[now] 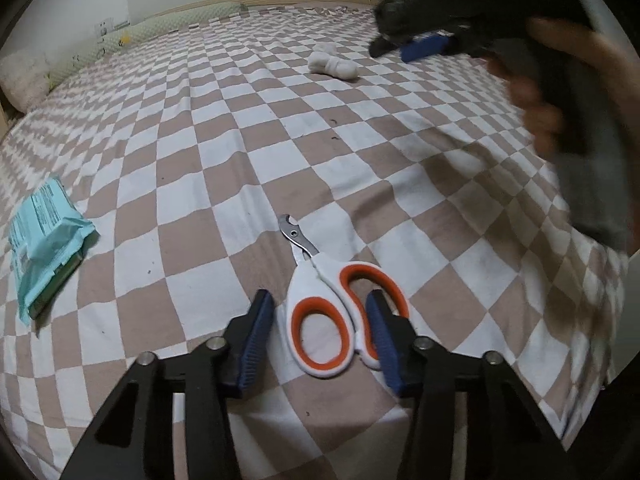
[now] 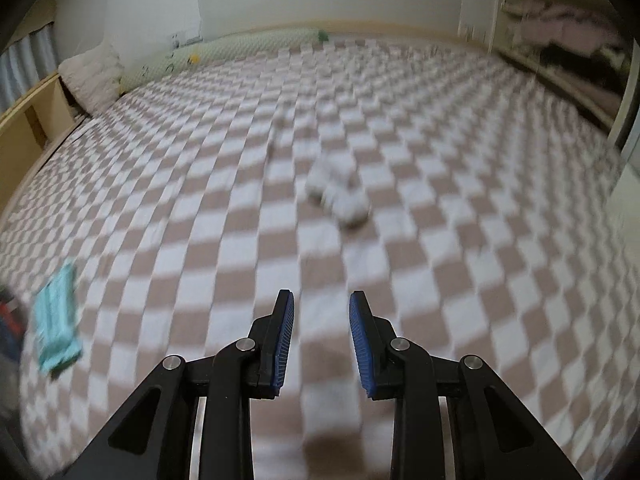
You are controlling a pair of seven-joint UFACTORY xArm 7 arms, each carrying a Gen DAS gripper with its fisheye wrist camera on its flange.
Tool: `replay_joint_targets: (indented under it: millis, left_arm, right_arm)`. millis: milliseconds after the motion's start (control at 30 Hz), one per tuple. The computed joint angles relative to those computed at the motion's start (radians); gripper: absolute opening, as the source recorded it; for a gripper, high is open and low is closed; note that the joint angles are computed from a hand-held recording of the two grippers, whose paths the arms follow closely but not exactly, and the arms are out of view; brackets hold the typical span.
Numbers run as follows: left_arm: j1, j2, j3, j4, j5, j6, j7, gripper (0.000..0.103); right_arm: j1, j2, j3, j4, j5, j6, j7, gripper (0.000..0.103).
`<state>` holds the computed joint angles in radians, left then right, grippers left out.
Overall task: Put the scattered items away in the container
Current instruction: 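Grasp the white sock with the right gripper while the left gripper holds the scissors, then lift the white sock with the right gripper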
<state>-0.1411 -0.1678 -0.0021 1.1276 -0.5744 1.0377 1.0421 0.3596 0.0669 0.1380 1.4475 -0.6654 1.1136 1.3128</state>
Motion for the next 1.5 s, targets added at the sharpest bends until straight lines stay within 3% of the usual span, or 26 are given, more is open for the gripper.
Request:
replay_joint_targets:
  millis: [133, 167, 200, 267, 500, 633, 833, 867, 900, 1100, 1267, 1500]
  left_arm:
    - [0.007, 0.031, 0.003, 0.042, -0.012, 0.048, -0.028, 0.040]
    - [0.010, 0.038, 0.002, 0.051, -0.013, 0.057, -0.036, 0.040]
    - [0.013, 0.046, 0.001, 0.061, -0.015, 0.067, -0.043, 0.040]
    - [0.017, 0.054, -0.003, 0.071, -0.018, 0.077, -0.054, 0.040]
    - [0.020, 0.077, -0.014, 0.079, -0.034, 0.074, -0.035, 0.040]
    - [0.030, 0.106, -0.012, 0.103, -0.056, 0.116, -0.027, 0.040]
    - [0.044, 0.107, -0.020, 0.100, -0.087, 0.142, -0.030, 0.040]
    - [0.043, 0.107, -0.022, 0.098, -0.088, 0.138, -0.030, 0.040]
    - [0.042, 0.106, -0.023, 0.096, -0.088, 0.134, -0.030, 0.040]
    - [0.046, 0.110, -0.016, 0.094, -0.115, 0.146, -0.023, 0.040]
    - [0.054, 0.111, -0.015, 0.090, -0.127, 0.142, -0.008, 0.040]
    - [0.068, 0.120, -0.004, 0.101, -0.145, 0.163, 0.006, 0.040]
  right_arm:
    - [-0.009, 0.050, -0.026, 0.041, -0.064, -0.003, -0.014, 0.030]
    - [-0.015, 0.062, -0.033, 0.047, -0.059, -0.012, -0.022, 0.040]
    - [-0.019, 0.078, -0.040, 0.061, -0.052, -0.016, -0.026, 0.061]
    - [-0.024, 0.110, -0.056, 0.085, -0.045, -0.027, -0.033, 0.075]
    - [-0.008, 0.224, -0.102, 0.188, -0.044, 0.025, -0.143, 0.075]
    - [0.002, 0.260, -0.130, 0.215, -0.061, 0.055, -0.193, 0.073]
    - [-0.003, 0.297, -0.149, 0.243, -0.038, 0.046, -0.250, 0.058]
    - [-0.002, 0.301, -0.151, 0.245, -0.037, 0.048, -0.254, 0.046]
    - [-0.001, 0.304, -0.153, 0.248, -0.031, 0.053, -0.255, 0.042]
    - [0.003, 0.288, -0.153, 0.230, -0.016, 0.068, -0.256, 0.034]
    - [0.016, 0.287, -0.142, 0.236, -0.014, 0.114, -0.293, 0.033]
    - [0.031, 0.162, -0.098, 0.100, 0.009, 0.069, -0.240, 0.032]
